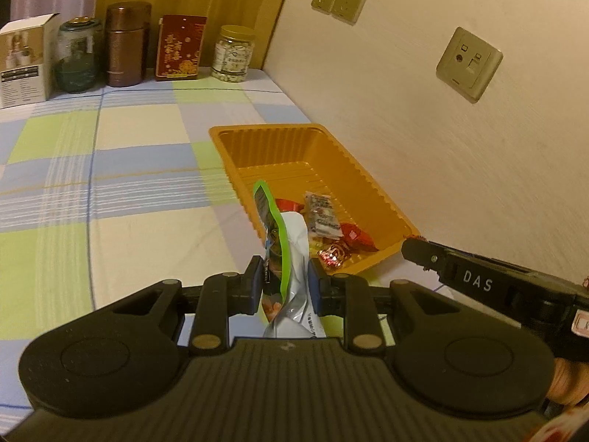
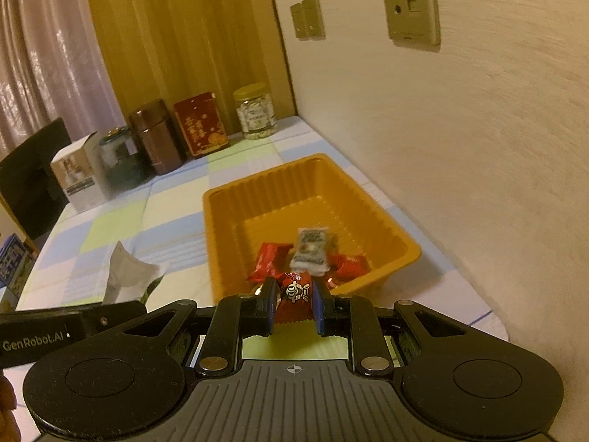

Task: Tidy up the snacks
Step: 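Carry the green-edged packet and red candy over the orange tray with both tools, then lower the green-edged packet into the tray and open the left tool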

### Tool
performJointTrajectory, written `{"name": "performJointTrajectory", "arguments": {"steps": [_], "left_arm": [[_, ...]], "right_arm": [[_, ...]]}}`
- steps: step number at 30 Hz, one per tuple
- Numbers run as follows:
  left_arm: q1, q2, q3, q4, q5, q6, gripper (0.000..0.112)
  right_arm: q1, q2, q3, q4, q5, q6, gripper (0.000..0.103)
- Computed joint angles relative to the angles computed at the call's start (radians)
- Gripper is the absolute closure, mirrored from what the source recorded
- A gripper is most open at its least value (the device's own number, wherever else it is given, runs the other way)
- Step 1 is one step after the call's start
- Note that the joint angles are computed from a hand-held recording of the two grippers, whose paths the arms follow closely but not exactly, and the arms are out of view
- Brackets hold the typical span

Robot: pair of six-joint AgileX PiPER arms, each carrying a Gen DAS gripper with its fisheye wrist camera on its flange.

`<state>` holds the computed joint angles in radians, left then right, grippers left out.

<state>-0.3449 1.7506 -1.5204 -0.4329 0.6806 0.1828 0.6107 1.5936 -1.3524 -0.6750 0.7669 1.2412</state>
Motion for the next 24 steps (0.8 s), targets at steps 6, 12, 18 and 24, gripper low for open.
{"name": "performJointTrajectory", "arguments": {"steps": [6,12,18,24], "left_arm": [[-0.034,0.094,-0.115,0.025,0.016,-0.044,0.09],[-0.052,0.169,-0.208,0.037,0.04,-0.068,0.09],[-0.062,0.231,-0.283,0.044,0.061,-0.083,0.09],[-0.064,0.297,-0.377,0.055,0.09,-0.098,0.09]], "right_arm": [[-0.073,0.024,-0.023,0.033,-0.037,-0.071,0.083],[-0.121,0.049,-0.052,0.063,-0.061,-0.131,0.083],[-0.154,0.077,-0.081,0.091,-0.075,-0.178,0.083],[-0.185,0.111,-0.114,0.126,-0.089,-0.235,0.083]]}}
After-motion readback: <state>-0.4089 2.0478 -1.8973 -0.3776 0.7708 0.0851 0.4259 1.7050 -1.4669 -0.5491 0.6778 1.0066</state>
